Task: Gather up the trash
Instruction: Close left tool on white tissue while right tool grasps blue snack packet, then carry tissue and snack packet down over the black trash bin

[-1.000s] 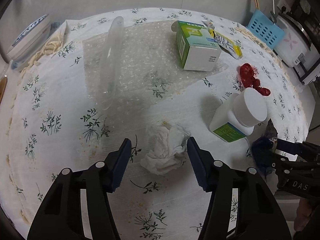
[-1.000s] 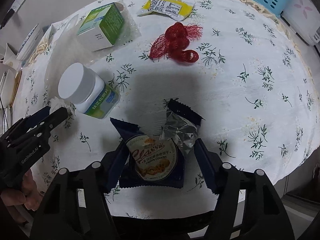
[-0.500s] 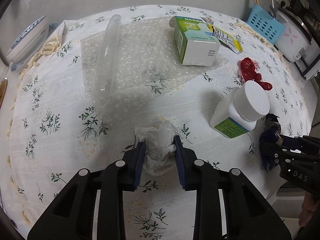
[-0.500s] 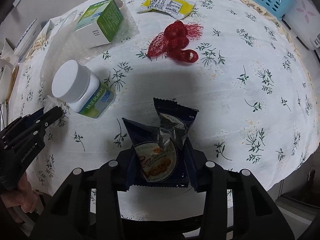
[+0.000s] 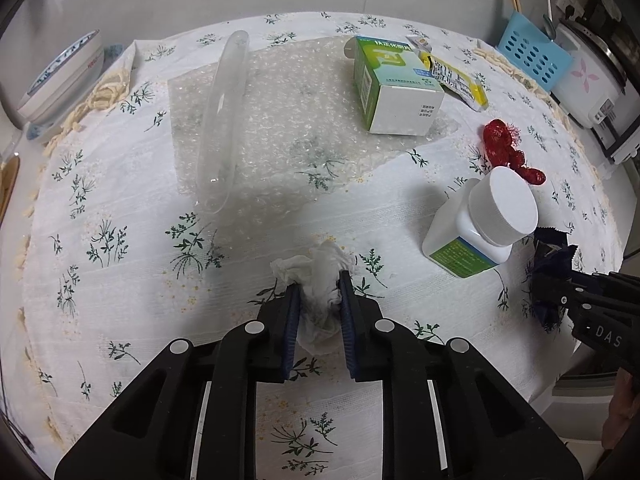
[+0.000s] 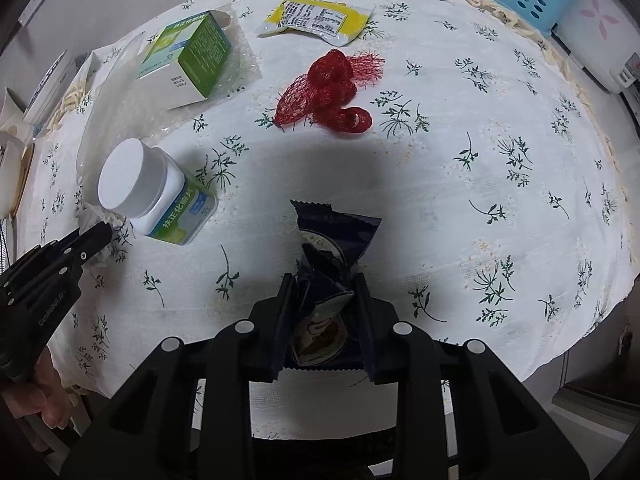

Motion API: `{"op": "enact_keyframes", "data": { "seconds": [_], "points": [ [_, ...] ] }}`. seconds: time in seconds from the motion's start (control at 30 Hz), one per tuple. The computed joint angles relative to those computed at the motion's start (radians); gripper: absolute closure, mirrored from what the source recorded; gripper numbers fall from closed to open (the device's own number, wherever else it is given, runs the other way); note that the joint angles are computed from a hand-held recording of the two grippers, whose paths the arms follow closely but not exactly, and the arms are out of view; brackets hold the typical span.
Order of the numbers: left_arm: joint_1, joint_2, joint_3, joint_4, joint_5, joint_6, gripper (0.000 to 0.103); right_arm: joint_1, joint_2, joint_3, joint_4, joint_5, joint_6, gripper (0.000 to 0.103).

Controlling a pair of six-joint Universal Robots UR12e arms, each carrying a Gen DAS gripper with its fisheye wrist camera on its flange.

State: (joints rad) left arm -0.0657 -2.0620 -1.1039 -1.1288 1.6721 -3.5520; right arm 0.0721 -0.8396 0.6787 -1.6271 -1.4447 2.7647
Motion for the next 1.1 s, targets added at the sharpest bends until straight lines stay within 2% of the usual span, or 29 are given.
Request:
{"op": "enact_keyframes", "data": {
  "seconds": [0.5, 1.1],
  "points": [
    [-0.013, 0.032, -0.016, 0.011, 0.009, -0.04, 0.085, -0.024, -0.056, 0.066, -0.082, 0.064, -0.039, 0.076],
    [-0.076, 0.062, -0.026, 0.026, 0.052, -0.106, 0.085, -0.064, -0.137, 0.166, -0.144, 0.124, -0.13, 0.076]
  ]
}}
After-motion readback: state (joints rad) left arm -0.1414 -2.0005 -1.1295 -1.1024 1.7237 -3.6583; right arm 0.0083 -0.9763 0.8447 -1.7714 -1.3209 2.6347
